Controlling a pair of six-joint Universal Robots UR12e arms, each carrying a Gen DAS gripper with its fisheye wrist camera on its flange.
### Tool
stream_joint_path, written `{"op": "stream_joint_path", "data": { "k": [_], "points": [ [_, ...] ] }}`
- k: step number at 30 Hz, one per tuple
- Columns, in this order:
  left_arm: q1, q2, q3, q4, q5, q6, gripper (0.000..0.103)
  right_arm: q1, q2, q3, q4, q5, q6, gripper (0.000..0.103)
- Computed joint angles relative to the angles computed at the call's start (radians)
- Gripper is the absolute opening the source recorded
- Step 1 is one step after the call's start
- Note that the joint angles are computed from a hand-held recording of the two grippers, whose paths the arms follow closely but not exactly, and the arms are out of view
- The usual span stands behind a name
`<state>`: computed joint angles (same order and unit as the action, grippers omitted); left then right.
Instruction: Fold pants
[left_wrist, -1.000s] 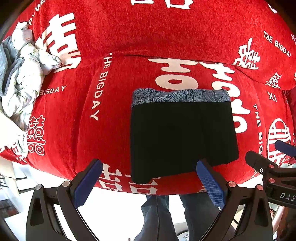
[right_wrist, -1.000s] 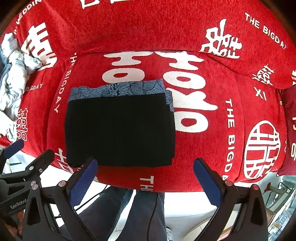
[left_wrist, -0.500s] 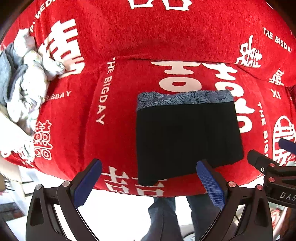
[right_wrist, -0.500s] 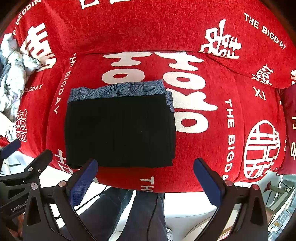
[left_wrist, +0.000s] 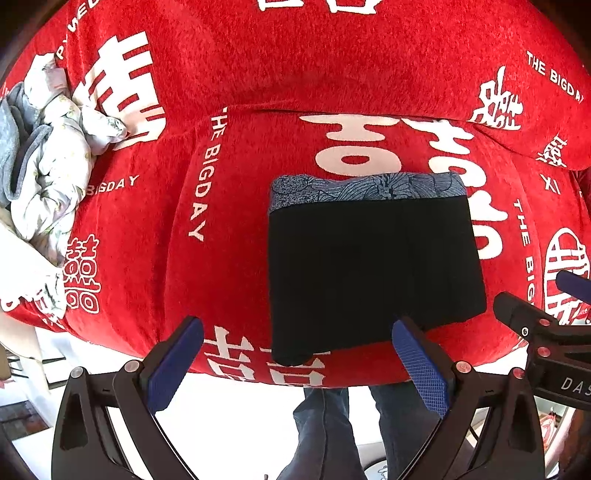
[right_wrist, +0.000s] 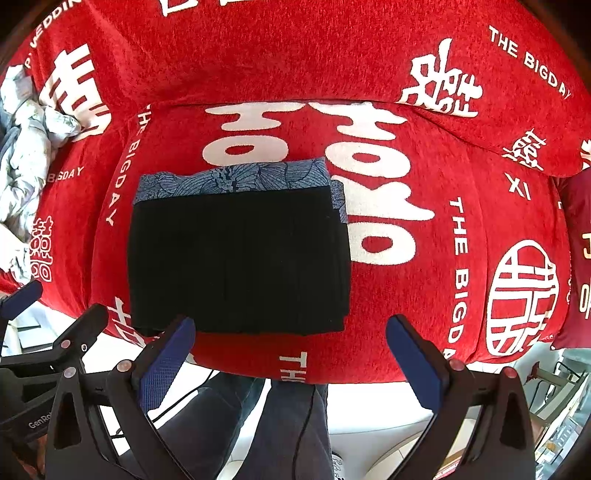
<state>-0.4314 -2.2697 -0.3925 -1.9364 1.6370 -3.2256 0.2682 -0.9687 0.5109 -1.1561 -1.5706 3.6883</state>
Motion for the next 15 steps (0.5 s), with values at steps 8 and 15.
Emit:
{"op": "stream_joint_path", "data": {
  "k": [8, 15],
  "points": [
    [0.003, 0.006, -0.015, 0.005, -0.003, -0.001, 0.102, -0.001, 0.001, 0.0, 0.0, 0.004, 0.0, 0.103],
    [0.008, 0.016, -0.035, 0.027, -0.019, 0.005, 0.102, -0.002, 0.009, -0.012, 0.012, 0.005, -0.006, 0.103]
  ]
}}
